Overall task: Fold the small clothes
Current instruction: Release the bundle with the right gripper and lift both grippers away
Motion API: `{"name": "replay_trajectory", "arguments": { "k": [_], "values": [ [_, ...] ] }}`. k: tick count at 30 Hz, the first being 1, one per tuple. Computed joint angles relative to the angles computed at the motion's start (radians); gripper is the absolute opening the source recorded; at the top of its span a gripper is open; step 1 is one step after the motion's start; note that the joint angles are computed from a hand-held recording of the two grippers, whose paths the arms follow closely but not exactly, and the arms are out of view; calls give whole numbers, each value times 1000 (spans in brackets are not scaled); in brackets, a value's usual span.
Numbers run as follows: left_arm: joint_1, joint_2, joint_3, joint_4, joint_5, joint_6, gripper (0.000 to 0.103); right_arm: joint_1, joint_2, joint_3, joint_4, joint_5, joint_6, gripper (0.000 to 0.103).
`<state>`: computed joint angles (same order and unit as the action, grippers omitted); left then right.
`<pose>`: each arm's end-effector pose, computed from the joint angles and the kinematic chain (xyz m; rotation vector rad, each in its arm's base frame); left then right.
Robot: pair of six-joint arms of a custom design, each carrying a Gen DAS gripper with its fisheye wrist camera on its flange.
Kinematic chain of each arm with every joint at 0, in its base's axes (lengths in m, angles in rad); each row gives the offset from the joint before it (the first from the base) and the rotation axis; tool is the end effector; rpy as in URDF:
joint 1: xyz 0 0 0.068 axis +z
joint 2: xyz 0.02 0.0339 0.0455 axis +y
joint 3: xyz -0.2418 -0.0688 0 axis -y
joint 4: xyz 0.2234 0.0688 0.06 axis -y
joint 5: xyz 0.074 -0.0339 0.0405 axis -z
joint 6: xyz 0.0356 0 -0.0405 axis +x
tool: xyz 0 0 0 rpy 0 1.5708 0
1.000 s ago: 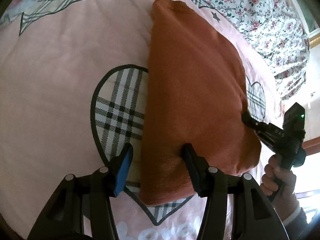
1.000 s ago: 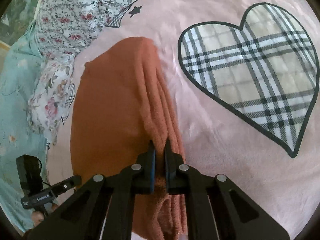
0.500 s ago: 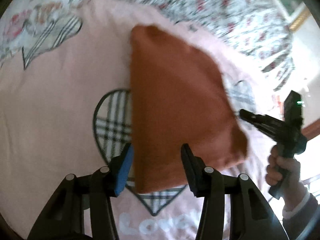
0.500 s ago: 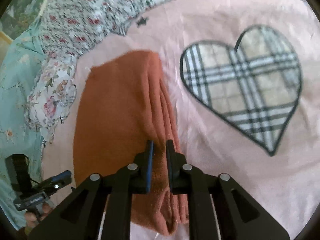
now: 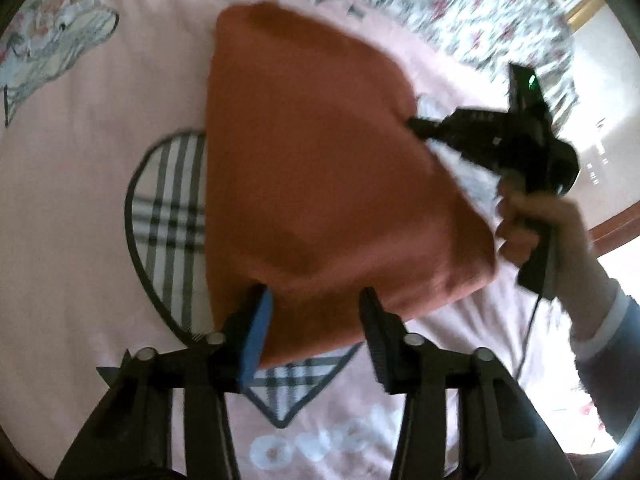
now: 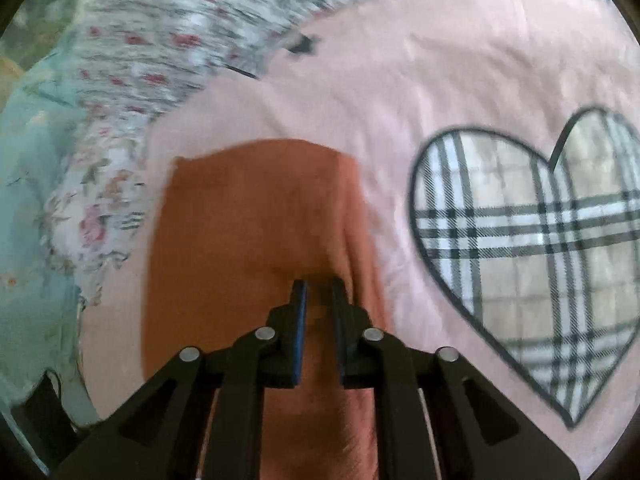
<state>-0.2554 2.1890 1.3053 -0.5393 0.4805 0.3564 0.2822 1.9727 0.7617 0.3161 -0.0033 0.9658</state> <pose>0.3478 -0.1078 0.0715 0.9206 2.7410 -0.6965 0.3054 0.0887 0.0626 0.8516 2.3981 0.5260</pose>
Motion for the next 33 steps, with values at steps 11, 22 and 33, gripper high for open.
{"name": "replay_trajectory", "arguments": {
  "k": [11, 22, 33],
  "values": [
    [6, 13, 14, -18, 20, 1, 43, 141, -234, -142, -28, 82, 75, 4],
    [32, 4, -10, -26, 28, 53, 44, 468, -205, -323, 17, 219, 401, 3],
    [24, -28, -63, 18, -8, 73, 49, 530, -192, -288, -43, 298, 458, 3]
  ]
}}
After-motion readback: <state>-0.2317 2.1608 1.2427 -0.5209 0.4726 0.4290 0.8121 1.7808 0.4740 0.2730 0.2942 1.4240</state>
